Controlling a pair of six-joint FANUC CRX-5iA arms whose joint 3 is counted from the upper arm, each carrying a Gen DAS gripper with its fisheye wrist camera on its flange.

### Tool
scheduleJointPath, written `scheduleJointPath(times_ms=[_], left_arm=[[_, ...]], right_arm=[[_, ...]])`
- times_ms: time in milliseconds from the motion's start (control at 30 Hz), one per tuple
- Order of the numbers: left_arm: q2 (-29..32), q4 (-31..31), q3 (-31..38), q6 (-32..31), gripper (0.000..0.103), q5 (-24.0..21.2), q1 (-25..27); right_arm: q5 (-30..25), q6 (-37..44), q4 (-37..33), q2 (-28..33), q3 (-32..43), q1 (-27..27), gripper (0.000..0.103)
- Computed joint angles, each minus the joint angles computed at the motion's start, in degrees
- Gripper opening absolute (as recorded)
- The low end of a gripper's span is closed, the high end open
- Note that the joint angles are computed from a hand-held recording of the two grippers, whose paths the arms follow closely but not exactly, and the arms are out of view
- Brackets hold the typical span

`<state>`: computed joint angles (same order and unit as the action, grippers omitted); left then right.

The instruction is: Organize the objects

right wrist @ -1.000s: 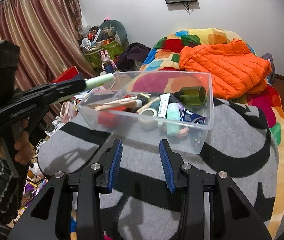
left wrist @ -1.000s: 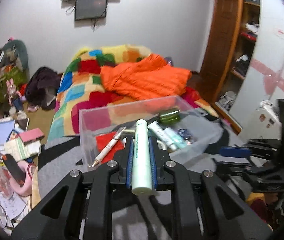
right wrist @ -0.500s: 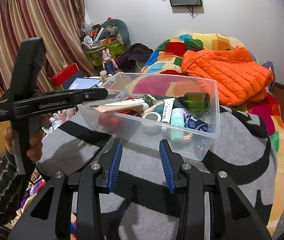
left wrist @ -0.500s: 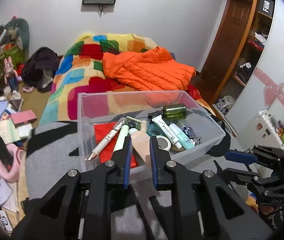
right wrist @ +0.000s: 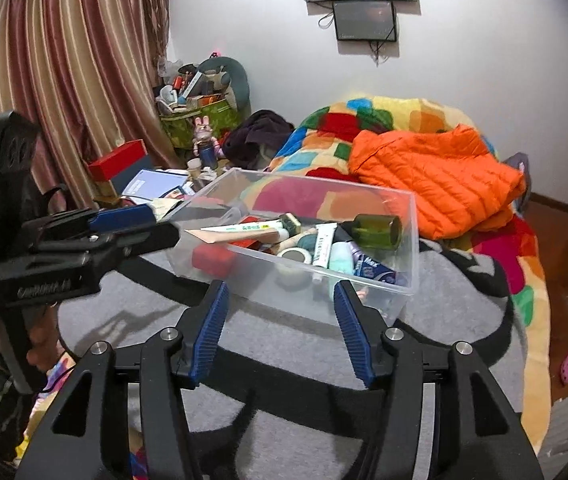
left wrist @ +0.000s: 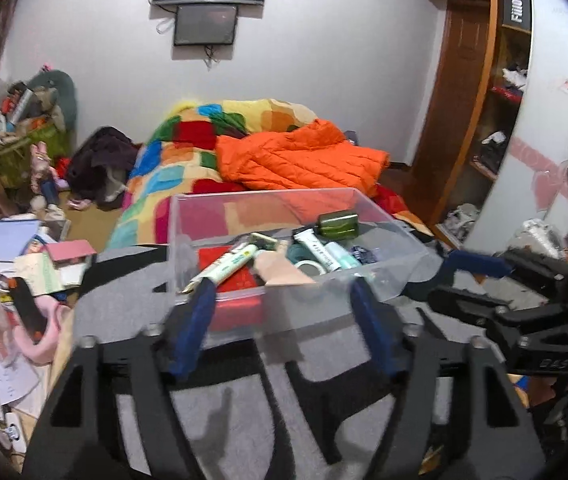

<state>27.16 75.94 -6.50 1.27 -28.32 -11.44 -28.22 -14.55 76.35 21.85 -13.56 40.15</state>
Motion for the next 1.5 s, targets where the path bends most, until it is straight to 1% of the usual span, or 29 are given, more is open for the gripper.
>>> scheduleJointPath(times_ms=[33,67,133,200,300,433,500,567,700,867,1033,1200,1400,1500], left_arm=[[-1.03,3.48,-1.91,-3.37,0.082,2.21,-1.01],[-1.55,5.77,-2.95,-5.58,0.084,2.89,-1.50],[-2.50,9.39,-4.71,-8.53,0.093,3.28,-2.13],[-3.13,13.54,-6.26,-11.55,0.094,2.63,-2.58],[-3.63,14.62,-7.52,-12.75,0.097,3.33,-2.98],[-4.44,16.59,-9.44,-15.16,0.097,4.83,-3.92],[-4.49,17.09,-9.85,-15.05,0.097,4.60,-3.99],[-4.11,15.64,-9.60,-13.40,0.097,3.50,-3.46],[-4.11,14.31,-9.52,-11.99,0.097,4.15,-3.55],[-4.41,15.60,-9.89,-12.83,0.097,4.53,-3.72],[-4.21,14.62,-9.63,-11.64,0.097,4.59,-3.50],[-4.25,15.62,-9.84,-12.42,0.098,4.55,-3.63],[-4.07,14.25,-9.57,-10.56,0.098,4.24,-3.16],[-4.08,14.85,-9.67,-10.90,0.098,4.54,-3.32]], right_arm=[[-1.15,-1.74,1.79,-0.08,-0.36,0.16,0.067],[-2.18,-3.33,3.46,-0.21,-0.75,0.30,0.068],[-3.30,-5.21,5.38,-0.53,-1.41,0.55,0.074],[-3.92,-6.47,6.40,-0.75,-1.80,0.70,0.079],[-5.79,-8.12,7.21,-0.89,-2.52,1.29,0.082],[-6.88,-8.00,5.23,-0.81,-2.83,1.89,0.083],[-6.80,-8.13,4.43,-1.01,-3.20,1.92,0.083],[-7.00,-8.53,4.23,-1.25,-3.61,2.05,0.083],[-7.37,-8.97,4.31,-1.66,-4.03,2.28,0.083],[-7.56,-8.74,4.30,-1.71,-3.99,2.46,0.083],[-7.10,-8.36,4.09,-1.69,-3.91,2.42,0.083],[-7.10,-8.38,4.16,-1.58,-3.74,2.44,0.083],[-7.05,-8.10,4.02,-1.31,-3.40,2.59,0.083],[-6.89,-8.03,4.02,-1.26,-3.35,2.54,0.083]])
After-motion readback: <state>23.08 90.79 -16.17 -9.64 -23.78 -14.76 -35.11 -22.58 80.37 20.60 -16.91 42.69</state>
